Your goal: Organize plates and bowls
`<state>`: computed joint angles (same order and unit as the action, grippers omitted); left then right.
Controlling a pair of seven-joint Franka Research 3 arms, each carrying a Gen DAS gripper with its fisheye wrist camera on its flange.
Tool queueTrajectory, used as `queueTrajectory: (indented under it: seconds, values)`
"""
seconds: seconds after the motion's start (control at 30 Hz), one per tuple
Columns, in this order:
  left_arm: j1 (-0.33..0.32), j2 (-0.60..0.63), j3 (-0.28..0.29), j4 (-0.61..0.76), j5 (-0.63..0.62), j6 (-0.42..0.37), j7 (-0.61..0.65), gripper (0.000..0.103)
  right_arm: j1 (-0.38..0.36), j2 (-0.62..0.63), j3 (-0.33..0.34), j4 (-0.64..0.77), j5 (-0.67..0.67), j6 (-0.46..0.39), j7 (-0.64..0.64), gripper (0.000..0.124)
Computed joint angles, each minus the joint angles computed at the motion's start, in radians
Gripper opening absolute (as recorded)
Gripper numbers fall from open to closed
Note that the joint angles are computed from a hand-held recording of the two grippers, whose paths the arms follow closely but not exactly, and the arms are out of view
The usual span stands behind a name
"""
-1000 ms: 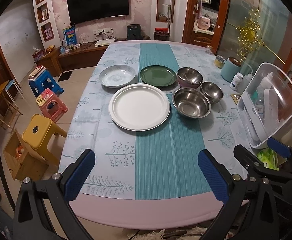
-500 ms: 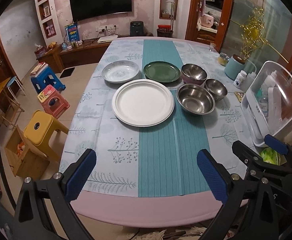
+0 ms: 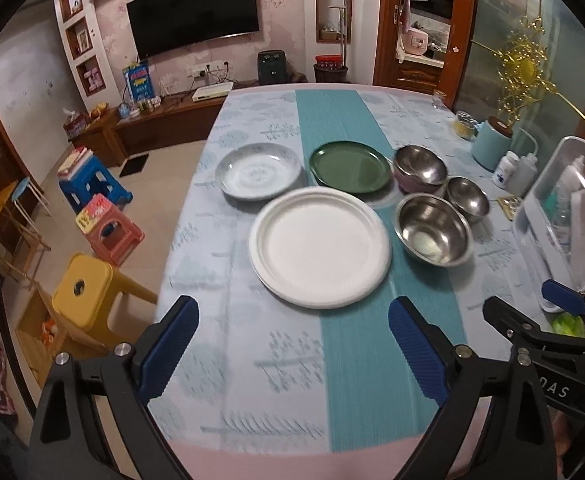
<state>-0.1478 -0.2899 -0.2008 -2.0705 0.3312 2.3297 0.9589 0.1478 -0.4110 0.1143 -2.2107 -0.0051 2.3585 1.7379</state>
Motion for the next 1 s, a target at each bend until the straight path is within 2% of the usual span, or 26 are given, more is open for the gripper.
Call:
queueTrajectory:
  seconds: [0.17, 0.4, 0.6, 0.77, 0.83, 1.0]
  values:
    - [0.029, 0.095, 0.031, 0.050, 0.027, 0.059, 0.070, 0.095, 0.000, 0.102, 0.028, 0.072, -0.051, 0.005, 0.062, 0.093]
    - [0.065, 0.263, 0.061, 0.159, -0.010, 0.098, 0.200, 0.094, 0.042, 0.245, 0.000, 0.174, -0.060, -0.009, 0.095, 0.087]
    - [0.093, 0.427, 0.068, 0.280, -0.068, 0.071, 0.333, 0.082, 0.068, 0.364, -0.040, 0.244, 0.014, -0.035, 0.097, 0.075]
    - [0.130, 0.558, 0.061, 0.381, -0.174, 0.024, 0.455, 0.078, 0.073, 0.440, -0.066, 0.284, 0.125, -0.074, 0.076, 0.065]
    - [0.144, 0.623, 0.055, 0.446, -0.214, -0.023, 0.495, 0.070, 0.074, 0.464, -0.070, 0.294, 0.151, -0.081, 0.076, 0.064]
    - [0.169, 0.731, 0.046, 0.559, -0.284, -0.090, 0.536, 0.068, 0.074, 0.518, -0.075, 0.319, 0.223, -0.080, 0.055, 0.056]
